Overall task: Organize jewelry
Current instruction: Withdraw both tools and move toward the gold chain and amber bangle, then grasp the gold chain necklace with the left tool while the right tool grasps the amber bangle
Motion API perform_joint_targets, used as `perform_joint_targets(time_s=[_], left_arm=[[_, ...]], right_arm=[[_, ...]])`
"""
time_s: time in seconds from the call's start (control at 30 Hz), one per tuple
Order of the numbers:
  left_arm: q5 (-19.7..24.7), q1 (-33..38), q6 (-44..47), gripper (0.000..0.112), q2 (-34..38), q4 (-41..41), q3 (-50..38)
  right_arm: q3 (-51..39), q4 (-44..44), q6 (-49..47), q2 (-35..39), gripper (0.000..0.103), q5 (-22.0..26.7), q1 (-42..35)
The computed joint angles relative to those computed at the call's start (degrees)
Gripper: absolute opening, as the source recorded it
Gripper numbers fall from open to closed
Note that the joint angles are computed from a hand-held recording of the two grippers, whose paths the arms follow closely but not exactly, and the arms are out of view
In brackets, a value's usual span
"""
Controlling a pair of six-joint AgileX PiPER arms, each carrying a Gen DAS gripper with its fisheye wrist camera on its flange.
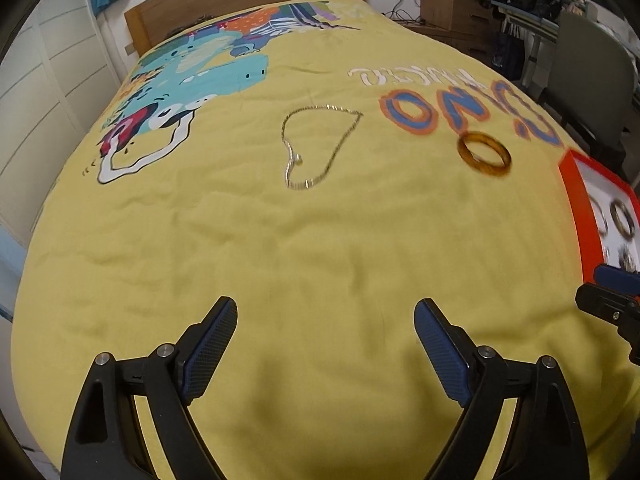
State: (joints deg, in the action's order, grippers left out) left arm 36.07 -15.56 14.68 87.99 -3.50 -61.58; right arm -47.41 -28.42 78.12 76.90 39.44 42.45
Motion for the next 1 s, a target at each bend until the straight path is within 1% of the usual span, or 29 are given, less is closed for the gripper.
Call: perform_joint_targets(time_s=[0.07,0.17,0.27,0.4,0.5,0.6,0.67,0.8,0.9,1.0], left_arm=[[0.68,0.42,0.85,0.089,4.08,-1.17,-4.99],[2.97,1.01,2.07,0.089,10.56,-3.04,-13.58],[5.25,0.83,1.42,0.089,16.98,-2.62,-22.11],[9.18,0.49,1.39,0.089,25.91,-2.5,-33.64],[11.42,0.15,1.35,0.089,31.01,-2.19,-39.96],[13.35,-0.06,1.54,0.089,35.19,-2.47,-44.91],[14.43,-0.26,1.59,0.089,37.67,-2.13,-47.6],[15.81,-0.11,1.45,0.089,41.68,-2.02,-51.22],[14.94,0.05,1.62,0.088,42.86,-2.87,-51.79],[13.7,-0.09,1.59,0.081,42.91,-3.5,-51.33]], right_arm=[[-1.77,2.22,-5.12,1.41,0.057,-1.88,-4.46],[-5.66,5.0,-12.18,4.31,0.057,-3.77,-9.58],[-9.83,9.84,-20.29,7.85,0.056,-6.21,-14.14],[-16.24,15.51,-29.4,14.4,0.056,-7.51,-18.83],[-20.39,20.02,-35.17,19.14,0.055,-7.95,-21.79],[-24.49,22.78,-39.12,23.92,0.053,-7.68,-24.0],[-26.63,25.43,-42.43,26.72,0.047,-7.61,-25.45],[-29.68,29.41,-46.88,31.32,0.04,-7.07,-27.53],[-31.44,30.39,-48.64,33.81,0.035,-6.15,-28.08],[-31.65,30.89,-49.04,34.86,0.024,-6.6,-28.48]])
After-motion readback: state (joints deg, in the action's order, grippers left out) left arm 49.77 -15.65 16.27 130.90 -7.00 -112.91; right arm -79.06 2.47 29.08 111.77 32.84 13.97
